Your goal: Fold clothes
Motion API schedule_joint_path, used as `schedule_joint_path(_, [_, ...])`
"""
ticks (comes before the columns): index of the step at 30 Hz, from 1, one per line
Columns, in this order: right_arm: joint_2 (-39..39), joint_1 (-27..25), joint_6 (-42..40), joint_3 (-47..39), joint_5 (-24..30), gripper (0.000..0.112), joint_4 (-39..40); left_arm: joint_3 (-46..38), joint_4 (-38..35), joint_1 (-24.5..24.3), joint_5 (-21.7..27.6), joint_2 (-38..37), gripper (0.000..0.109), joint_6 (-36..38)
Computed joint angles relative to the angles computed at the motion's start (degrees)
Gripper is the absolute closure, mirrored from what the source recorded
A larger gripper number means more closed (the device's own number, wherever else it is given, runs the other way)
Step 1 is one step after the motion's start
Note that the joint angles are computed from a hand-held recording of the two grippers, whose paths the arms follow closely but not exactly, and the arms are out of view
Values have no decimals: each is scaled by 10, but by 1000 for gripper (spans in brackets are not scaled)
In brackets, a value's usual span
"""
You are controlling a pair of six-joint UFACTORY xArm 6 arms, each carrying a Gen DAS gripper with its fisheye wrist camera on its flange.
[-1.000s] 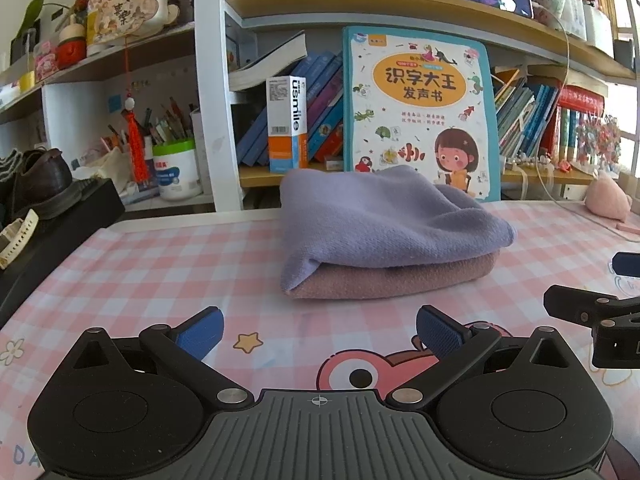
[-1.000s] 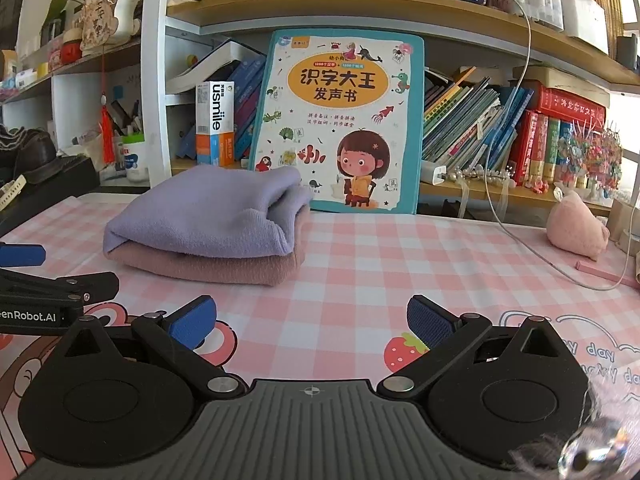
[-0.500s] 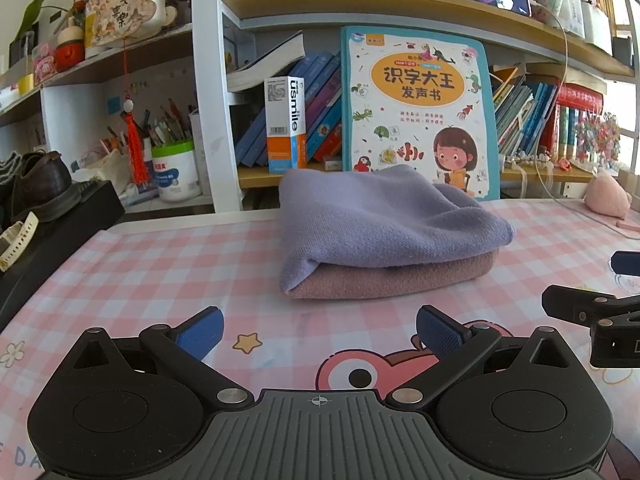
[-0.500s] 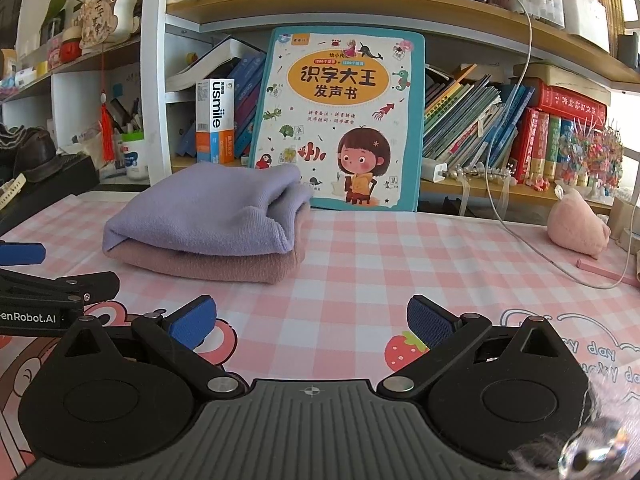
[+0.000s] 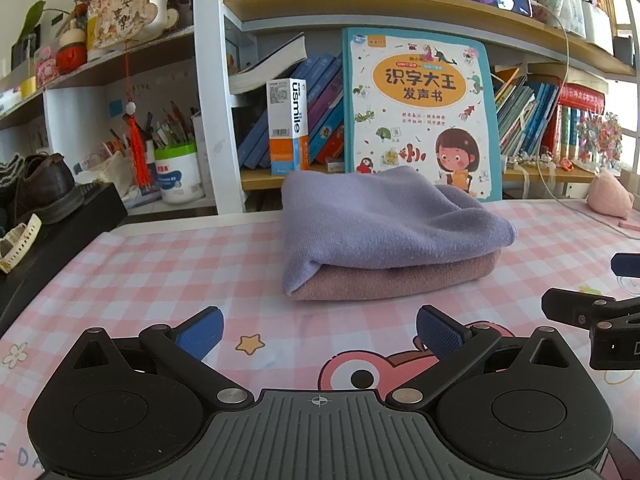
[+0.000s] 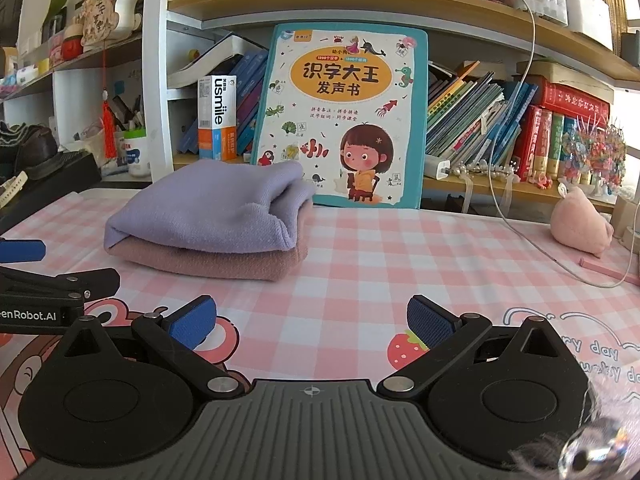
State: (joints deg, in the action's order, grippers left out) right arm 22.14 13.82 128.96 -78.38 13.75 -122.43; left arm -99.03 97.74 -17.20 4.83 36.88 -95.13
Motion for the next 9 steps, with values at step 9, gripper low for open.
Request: schedule_joint_path(9, [1,-1,-1,-2,-5,10,2,2,-19,-1,4,0,6,19])
